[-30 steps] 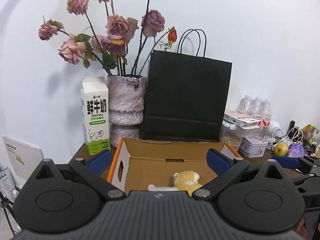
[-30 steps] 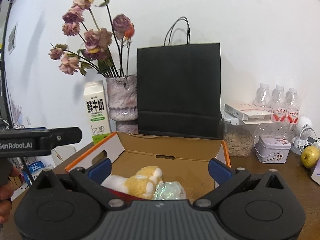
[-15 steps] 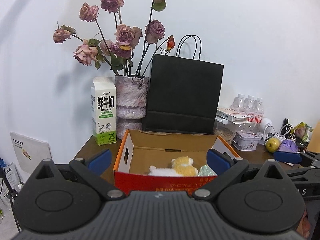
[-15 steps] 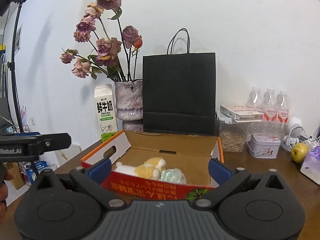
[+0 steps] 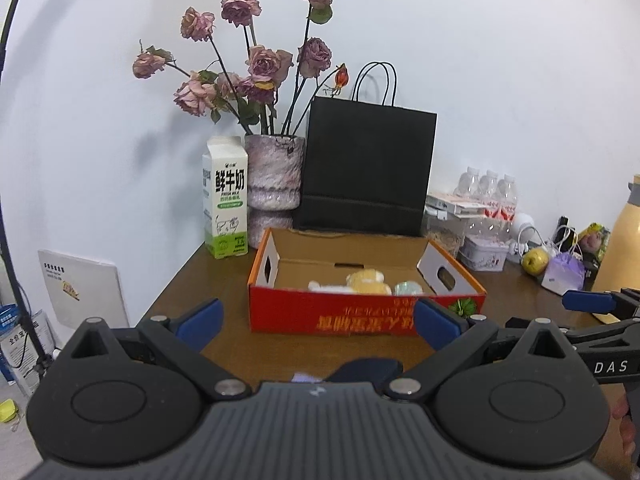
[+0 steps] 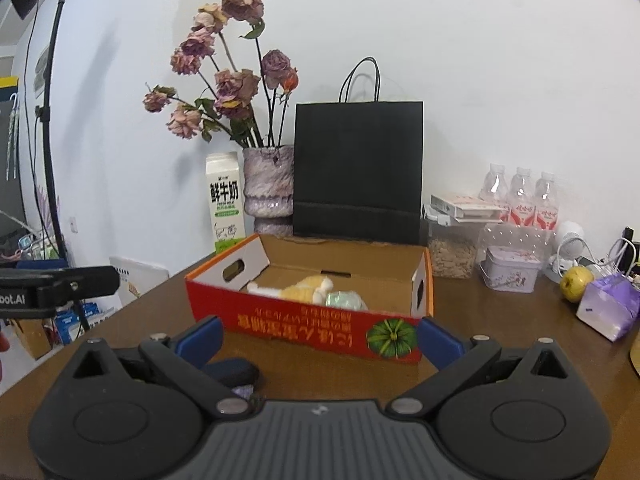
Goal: Organize objects
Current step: 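Move both tools back over the remaining items on the table, then grasp the coiled black cable with the right tool while the left tool grasps the lavender wristband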
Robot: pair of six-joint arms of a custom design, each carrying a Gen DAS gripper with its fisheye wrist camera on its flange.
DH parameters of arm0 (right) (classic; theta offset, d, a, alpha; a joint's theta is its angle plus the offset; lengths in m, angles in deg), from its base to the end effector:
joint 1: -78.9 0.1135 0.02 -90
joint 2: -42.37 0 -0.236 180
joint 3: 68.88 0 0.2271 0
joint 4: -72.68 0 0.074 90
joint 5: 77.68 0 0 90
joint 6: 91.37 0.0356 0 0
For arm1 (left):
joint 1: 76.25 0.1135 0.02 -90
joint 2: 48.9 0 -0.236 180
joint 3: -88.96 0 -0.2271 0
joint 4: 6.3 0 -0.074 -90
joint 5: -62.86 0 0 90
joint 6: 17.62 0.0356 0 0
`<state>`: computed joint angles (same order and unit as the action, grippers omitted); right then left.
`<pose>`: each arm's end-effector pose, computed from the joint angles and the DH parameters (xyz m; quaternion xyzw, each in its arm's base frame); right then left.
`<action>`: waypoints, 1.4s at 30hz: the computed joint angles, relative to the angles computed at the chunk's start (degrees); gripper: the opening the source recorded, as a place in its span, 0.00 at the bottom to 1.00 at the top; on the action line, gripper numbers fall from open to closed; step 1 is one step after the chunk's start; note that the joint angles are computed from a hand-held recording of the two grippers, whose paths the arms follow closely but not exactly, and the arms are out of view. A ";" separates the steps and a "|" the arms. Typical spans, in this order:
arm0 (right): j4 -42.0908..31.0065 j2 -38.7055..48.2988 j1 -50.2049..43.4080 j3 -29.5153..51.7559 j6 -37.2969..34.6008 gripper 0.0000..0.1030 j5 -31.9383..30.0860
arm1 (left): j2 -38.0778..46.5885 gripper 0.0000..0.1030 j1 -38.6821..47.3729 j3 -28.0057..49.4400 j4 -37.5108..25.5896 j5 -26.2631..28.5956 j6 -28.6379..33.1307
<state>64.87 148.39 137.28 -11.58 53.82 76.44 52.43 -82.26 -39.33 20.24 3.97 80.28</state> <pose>0.1763 0.2253 0.0950 0.1302 0.8155 -0.0743 0.5590 0.3060 -0.0507 0.1309 0.2441 0.7799 -0.2149 0.5348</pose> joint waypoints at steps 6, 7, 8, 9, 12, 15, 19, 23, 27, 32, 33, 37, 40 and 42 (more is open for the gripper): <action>-12.87 3.33 5.57 3.08 12.97 1.00 0.42 | -2.01 1.00 2.79 -6.03 1.63 1.67 3.11; -14.52 4.15 6.49 3.55 14.99 1.00 0.22 | -2.16 1.00 3.31 -6.79 1.67 2.14 3.71; -15.73 4.83 7.28 3.82 16.68 1.00 -0.04 | -2.33 1.00 3.70 -7.43 1.60 2.36 4.27; -16.71 5.47 7.87 4.13 18.00 1.00 -0.44 | -2.40 1.00 4.09 -8.07 1.61 2.47 4.84; -20.21 7.77 9.58 5.25 22.38 1.00 -1.85 | -2.11 1.00 5.35 -9.71 1.67 3.37 6.56; -23.08 9.93 11.16 6.28 26.34 1.00 -3.08 | -1.60 1.00 6.62 -11.10 1.68 4.32 7.85; -23.99 12.27 13.03 6.83 29.62 1.00 -4.97 | -0.38 1.00 8.33 -12.62 1.74 5.55 9.67; -23.49 14.30 14.69 6.86 32.15 1.00 -6.86 | 0.67 1.00 9.67 -13.74 1.82 6.26 11.36; -24.57 16.56 16.54 8.28 34.70 1.00 -8.01 | 1.21 1.00 11.01 -15.18 2.49 7.46 12.51; -27.56 18.39 18.97 10.14 38.53 1.00 -8.25 | 1.58 1.00 12.77 -18.04 4.43 9.02 14.27; -28.59 18.83 19.58 10.74 39.75 1.00 -8.17 | 1.54 1.00 13.39 -18.73 4.74 9.55 14.62; -31.02 20.16 22.23 12.24 43.88 1.00 -7.95 | 2.34 1.00 16.10 -20.71 5.69 12.36 16.12; -31.48 21.30 23.53 13.29 45.02 1.00 -8.32 | 3.28 1.00 16.66 -21.18 6.45 12.88 17.05; -32.28 22.03 24.06 14.12 45.82 1.00 -8.28 | 3.66 1.00 16.50 -21.15 6.63 13.03 17.07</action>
<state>32.59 170.42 161.35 2.54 99.65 68.16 56.09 -65.77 -60.48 26.87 17.00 97.35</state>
